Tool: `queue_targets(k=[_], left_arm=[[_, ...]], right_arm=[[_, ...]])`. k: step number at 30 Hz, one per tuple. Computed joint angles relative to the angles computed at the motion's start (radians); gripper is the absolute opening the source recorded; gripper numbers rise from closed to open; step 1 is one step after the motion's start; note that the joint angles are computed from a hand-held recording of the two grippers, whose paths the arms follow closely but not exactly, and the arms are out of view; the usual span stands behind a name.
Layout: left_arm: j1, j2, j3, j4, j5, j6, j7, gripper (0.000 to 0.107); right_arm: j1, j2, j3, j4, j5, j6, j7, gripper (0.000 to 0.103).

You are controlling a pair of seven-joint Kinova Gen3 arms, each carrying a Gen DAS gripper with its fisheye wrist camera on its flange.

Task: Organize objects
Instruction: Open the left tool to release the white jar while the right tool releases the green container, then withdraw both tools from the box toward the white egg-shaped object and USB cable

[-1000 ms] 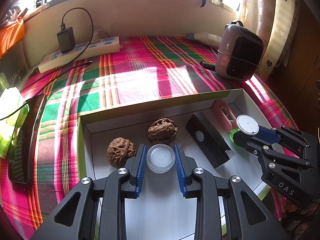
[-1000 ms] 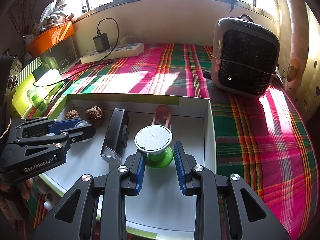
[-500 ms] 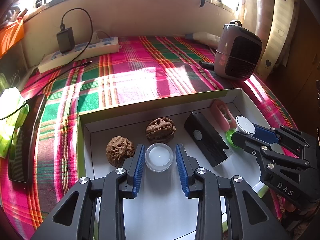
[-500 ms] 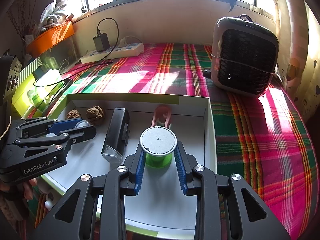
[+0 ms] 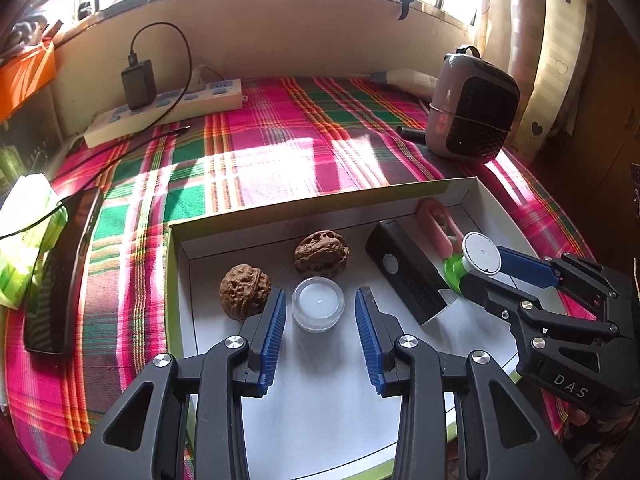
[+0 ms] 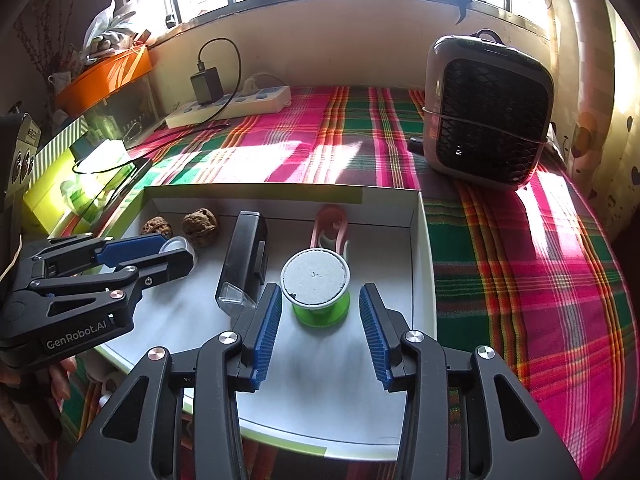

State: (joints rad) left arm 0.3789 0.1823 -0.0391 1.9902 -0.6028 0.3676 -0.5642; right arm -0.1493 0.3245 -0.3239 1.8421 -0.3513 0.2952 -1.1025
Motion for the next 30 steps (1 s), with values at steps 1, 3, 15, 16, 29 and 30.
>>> queue_targets(k=[1,3,15,16,29,30], left_arm=[[0.006,-0.004,-0.004,0.003,-0.008,0.002,0.01,0.034],[0.008,-0.01,-0.002,0.009,-0.016,0.002,0.019,0.034],[0.022,-0.05,0.027,0.043,-0.146,0.029,0.164,0.034],[0.024,-0.052,0.031,0.045,-0.159,0.037,0.182,0.034],[0.026,-0.101,0.118,0.085,-0.305,0.114,0.362,0.035],[0.024,-0.105,0.126,0.087,-0.309,0.118,0.369,0.035]], right_arm=[[0.0,-0.002,0.0,0.002,-0.001,-0.001,0.0,0.047],[-0.002,-0.005,0.001,0.005,-0.002,-0.002,-0.002,0.049],[0.002,-0.039,-0.008,0.046,-0.017,-0.028,-0.002,0.049],[0.001,-0.042,-0.007,0.047,-0.018,-0.028,-0.003,0.049],[0.07,-0.09,-0.079,0.112,-0.109,-0.072,0.064,0.049],[0.072,-0.094,-0.08,0.117,-0.115,-0.073,0.069,0.049]])
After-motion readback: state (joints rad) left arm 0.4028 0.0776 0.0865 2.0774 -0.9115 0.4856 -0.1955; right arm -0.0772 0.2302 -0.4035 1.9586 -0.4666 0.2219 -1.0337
